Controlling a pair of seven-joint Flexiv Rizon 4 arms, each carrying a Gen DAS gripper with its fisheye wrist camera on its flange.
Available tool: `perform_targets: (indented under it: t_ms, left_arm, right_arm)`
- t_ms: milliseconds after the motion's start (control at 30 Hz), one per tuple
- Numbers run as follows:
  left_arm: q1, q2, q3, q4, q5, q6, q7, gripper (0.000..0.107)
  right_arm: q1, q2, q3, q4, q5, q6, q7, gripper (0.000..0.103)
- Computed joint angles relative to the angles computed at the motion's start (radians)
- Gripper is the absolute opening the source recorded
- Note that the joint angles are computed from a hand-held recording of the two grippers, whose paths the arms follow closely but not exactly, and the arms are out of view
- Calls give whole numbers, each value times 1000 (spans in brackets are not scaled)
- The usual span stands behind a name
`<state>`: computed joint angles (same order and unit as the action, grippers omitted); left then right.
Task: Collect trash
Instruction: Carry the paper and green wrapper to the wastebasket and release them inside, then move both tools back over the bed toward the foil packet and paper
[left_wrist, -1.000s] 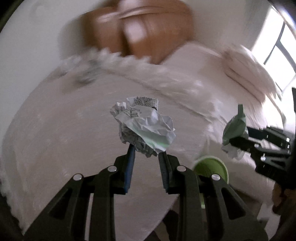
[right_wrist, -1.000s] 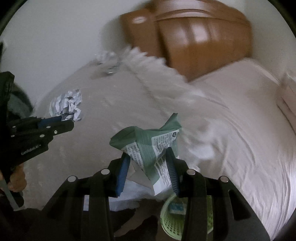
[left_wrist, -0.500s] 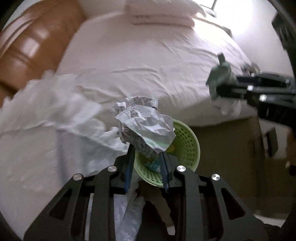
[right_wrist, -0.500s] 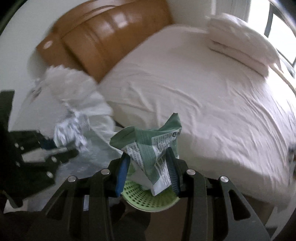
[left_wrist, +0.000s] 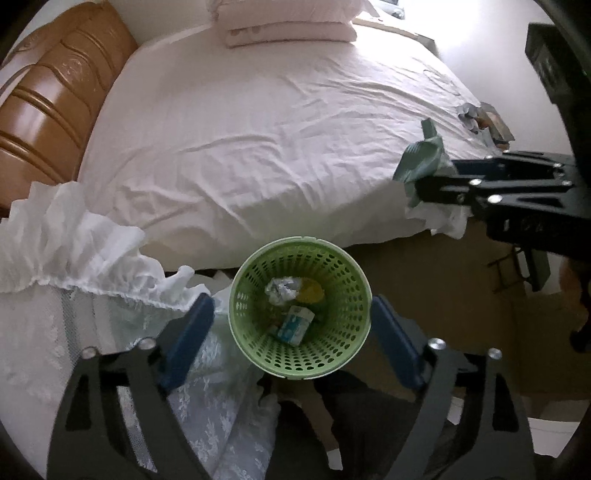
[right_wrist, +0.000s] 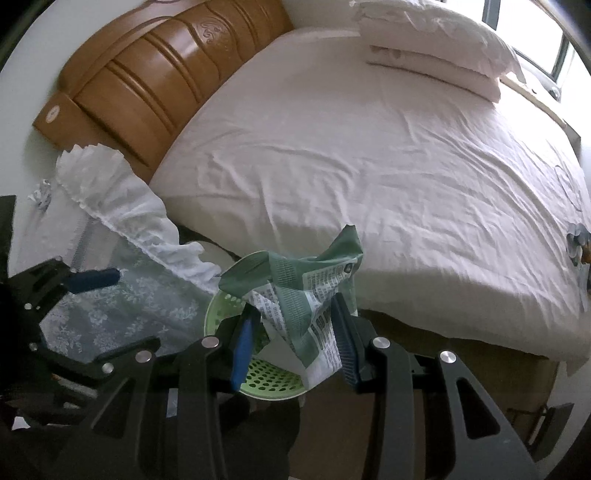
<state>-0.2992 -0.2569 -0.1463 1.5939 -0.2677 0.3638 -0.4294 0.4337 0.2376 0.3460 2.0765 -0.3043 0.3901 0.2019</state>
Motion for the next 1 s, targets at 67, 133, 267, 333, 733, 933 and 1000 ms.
perform_targets:
  t_ms: [67, 133, 267, 333, 733, 933, 1000]
  left_arm:
    - [-1, 1, 0, -8, 3, -7, -10, 89]
    - [-5, 2, 2, -12, 11, -8, -28, 91]
    - [7, 2, 9, -30, 3, -8, -51, 91]
    - [18, 1, 13, -42, -9, 0, -65, 91]
    - [87, -27, 37, -135, -48, 63, -176, 95]
    - [112, -56, 43, -179, -44, 39, -230, 95]
    - [118, -60, 44, -185, -44, 35, -237, 95]
  right_arm:
    - [0, -2, 1, -2, -2, 0, 3, 40]
    - [1, -2, 2, 1, -3, 4, 5, 40]
    - [5, -13, 2, -3, -5, 12, 8, 40]
    - [8, -24, 0, -12, -4, 15, 10, 40]
    - [17, -120, -34, -29, 33, 155, -46, 41]
    - [34, -196, -50, -94, 47, 124, -83, 94]
    - [43, -222, -54, -127, 47, 87, -103, 100]
